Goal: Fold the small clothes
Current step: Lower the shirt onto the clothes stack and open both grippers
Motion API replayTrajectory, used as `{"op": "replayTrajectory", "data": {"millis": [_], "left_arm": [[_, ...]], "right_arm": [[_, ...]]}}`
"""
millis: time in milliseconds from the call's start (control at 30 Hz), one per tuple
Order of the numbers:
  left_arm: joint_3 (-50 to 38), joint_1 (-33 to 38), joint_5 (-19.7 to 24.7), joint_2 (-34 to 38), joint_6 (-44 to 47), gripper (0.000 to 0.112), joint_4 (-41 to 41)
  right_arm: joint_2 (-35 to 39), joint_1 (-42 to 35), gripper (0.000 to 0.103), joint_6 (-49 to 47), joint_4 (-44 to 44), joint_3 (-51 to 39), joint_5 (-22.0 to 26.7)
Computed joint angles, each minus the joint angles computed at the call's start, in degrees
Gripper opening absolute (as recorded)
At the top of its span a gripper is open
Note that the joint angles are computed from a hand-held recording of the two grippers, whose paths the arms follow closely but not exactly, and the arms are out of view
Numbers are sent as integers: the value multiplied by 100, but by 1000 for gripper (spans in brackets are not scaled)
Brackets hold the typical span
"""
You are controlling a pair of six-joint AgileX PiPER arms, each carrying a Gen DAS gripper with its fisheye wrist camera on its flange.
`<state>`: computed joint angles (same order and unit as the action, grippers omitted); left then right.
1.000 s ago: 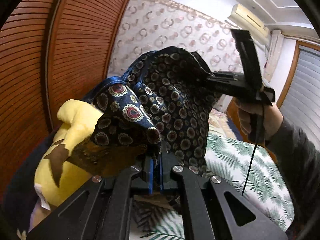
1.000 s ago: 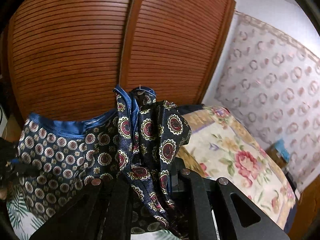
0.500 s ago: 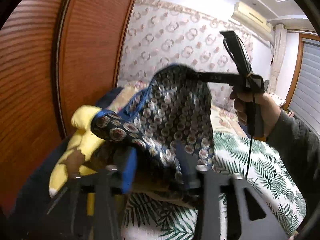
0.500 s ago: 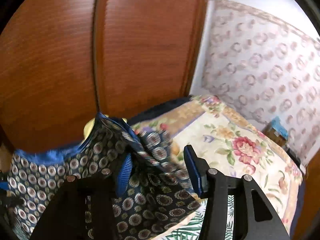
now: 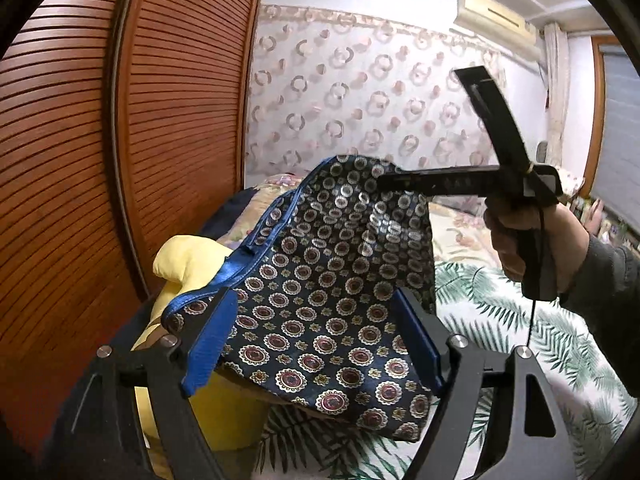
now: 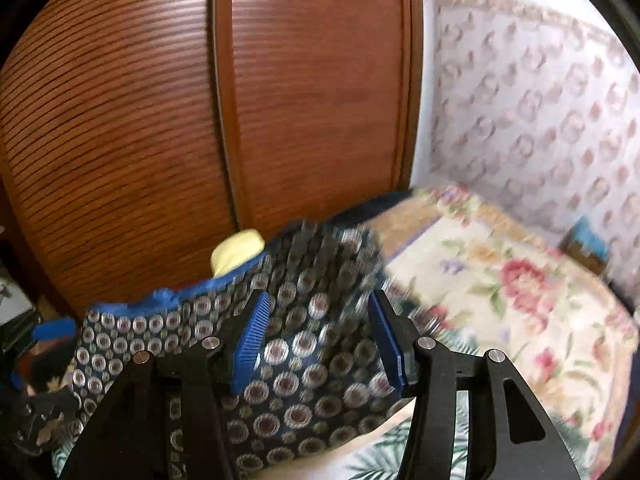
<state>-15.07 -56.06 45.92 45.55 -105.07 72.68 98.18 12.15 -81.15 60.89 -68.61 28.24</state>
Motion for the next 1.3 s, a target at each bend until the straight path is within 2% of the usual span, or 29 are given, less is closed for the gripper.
{"op": "replayTrajectory", "data": {"millis": [67,167,200,233,333,400,467,500,600,733,767,933,1000,1100,1167,1233,1300], "left_arm": [[-17,850,-815,337,294,80,-65],[87,1693,-1754,775,406,80,46],[139,1827,-1930,883,305,80,164],[166,1888,-2007,909,262,80,217],[221,1975,-2087,867,207,80,260],[192,1957,-2030,821,395,80,105],[168,1806,-1875,770,563,80,-99],[149,1735,-1792,761,609,80,-162],[115,1293,-1380,714,538,80,-249],[9,617,-800,657,425,80,-444],[-25,327,-542,596,378,80,-509],[-191,-778,317,511,139,80,-659],[-260,-1125,554,481,95,84,-710],[-420,-1932,1142,504,-95,92,-761],[-559,-2565,1631,607,-283,103,-745],[-677,-3111,2054,710,-495,103,-725],[-797,-3356,2199,798,-532,103,-739]], "right_arm": [[348,-19,54,213,-256,-286,-62],[936,-68,54,680,-579,-918,-117],[1167,-107,54,893,-678,-1203,-57],[1547,37,54,1336,-946,-1640,-65],[2132,13,54,2186,-1545,-2460,325],[2276,33,54,2269,-1556,-2640,298],[2292,75,54,2227,-1477,-2640,163],[2070,70,54,2114,-1418,-2332,66],[1366,218,54,2095,-1380,-1333,-626],[606,290,54,1173,-475,-269,-946],[438,296,54,943,-234,-46,-1000],[-605,187,54,-503,1278,1247,-1078],[-1079,123,54,-904,1671,1740,-1088],[-1788,17,54,-1065,1850,2347,-1089],[-2276,-129,54,-1232,2010,2777,-1018],[-2752,-341,54,-1289,2099,3157,-878],[-3256,-613,54,-1289,2064,3570,-718]]}}
